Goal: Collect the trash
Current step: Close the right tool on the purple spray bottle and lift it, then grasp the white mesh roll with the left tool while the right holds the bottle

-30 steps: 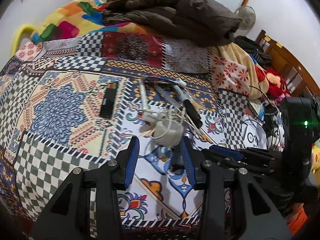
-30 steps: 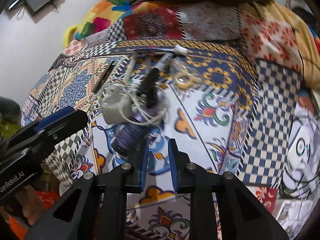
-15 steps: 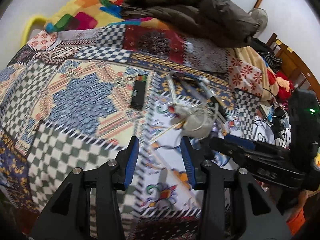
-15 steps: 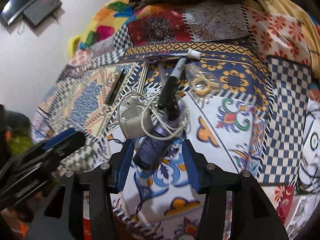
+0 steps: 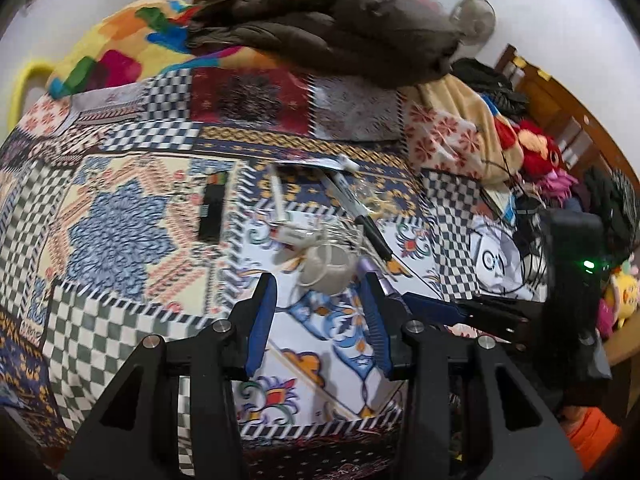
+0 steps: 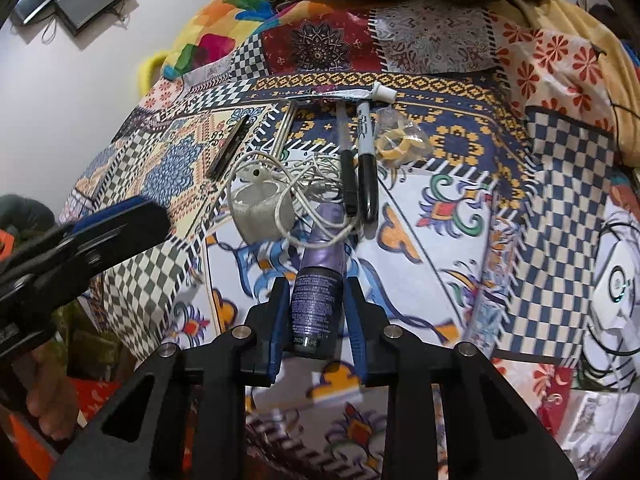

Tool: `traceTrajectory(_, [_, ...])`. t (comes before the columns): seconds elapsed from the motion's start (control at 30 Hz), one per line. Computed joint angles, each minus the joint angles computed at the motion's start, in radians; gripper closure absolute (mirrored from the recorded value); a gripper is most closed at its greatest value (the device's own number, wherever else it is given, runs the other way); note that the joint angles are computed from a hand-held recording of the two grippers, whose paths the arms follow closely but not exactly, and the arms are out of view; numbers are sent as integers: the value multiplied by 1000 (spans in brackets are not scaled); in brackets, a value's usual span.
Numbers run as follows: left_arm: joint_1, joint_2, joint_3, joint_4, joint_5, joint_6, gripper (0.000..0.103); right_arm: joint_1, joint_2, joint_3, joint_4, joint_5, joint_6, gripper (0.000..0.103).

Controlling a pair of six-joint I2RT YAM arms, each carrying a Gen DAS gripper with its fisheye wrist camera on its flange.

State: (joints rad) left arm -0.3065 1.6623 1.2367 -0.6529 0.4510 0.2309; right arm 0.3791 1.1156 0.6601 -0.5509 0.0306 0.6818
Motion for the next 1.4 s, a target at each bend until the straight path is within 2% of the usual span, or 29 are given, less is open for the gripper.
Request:
traceTrajectory(0.13, [-27, -10, -26, -7, -20, 6, 61, 7, -79, -16, -61, 4, -13, 78])
traceTrajectory(0.27, [-19, -16, -54, -36, 60, 27, 61, -9, -137, -41, -88, -16, -18, 79])
traceTrajectory(0.37, [-45, -18, -72, -12, 90, 28, 64, -25, -158, -65, -84, -33, -18, 79])
traceTrajectory(0.47, [-85, 22, -48, 14, 57, -15, 72, -45, -178, -88, -82, -57, -16, 79])
traceTrajectory(0.6, [-92, 53, -40, 57, 10, -60, 72, -62, -197, -104, -81, -75, -22, 79])
traceTrajectory(0.67, [-93, 50, -58, 97, -45, -73, 72, -70, -200, -107, -79, -83, -32, 79])
traceTrajectory(0.87, [-77, 57, -66, 136, -81, -45, 72, -87, -208, -124, -67, -104, -43, 79])
traceTrajectory(1.1, [-19, 69, -40, 107, 12, 5, 72, -100, -206, -136, -51, -126, -44, 79])
traceTrajectory(1.23, [-20, 74, -33, 125, -21, 11, 72, -100, -200, -135, -46, -123, -51, 79])
traceTrajectory(1.3, [2, 97, -14, 117, 24, 3, 82, -97, -194, -132, -44, -118, -54, 79])
traceTrajectory(1.33, [18, 117, 6, 101, 66, -4, 84, -96, -192, -132, -43, -116, -55, 79])
traceTrajectory(1.4, [18, 128, 20, 90, 58, -14, 89, -101, -191, -134, -39, -119, -59, 79])
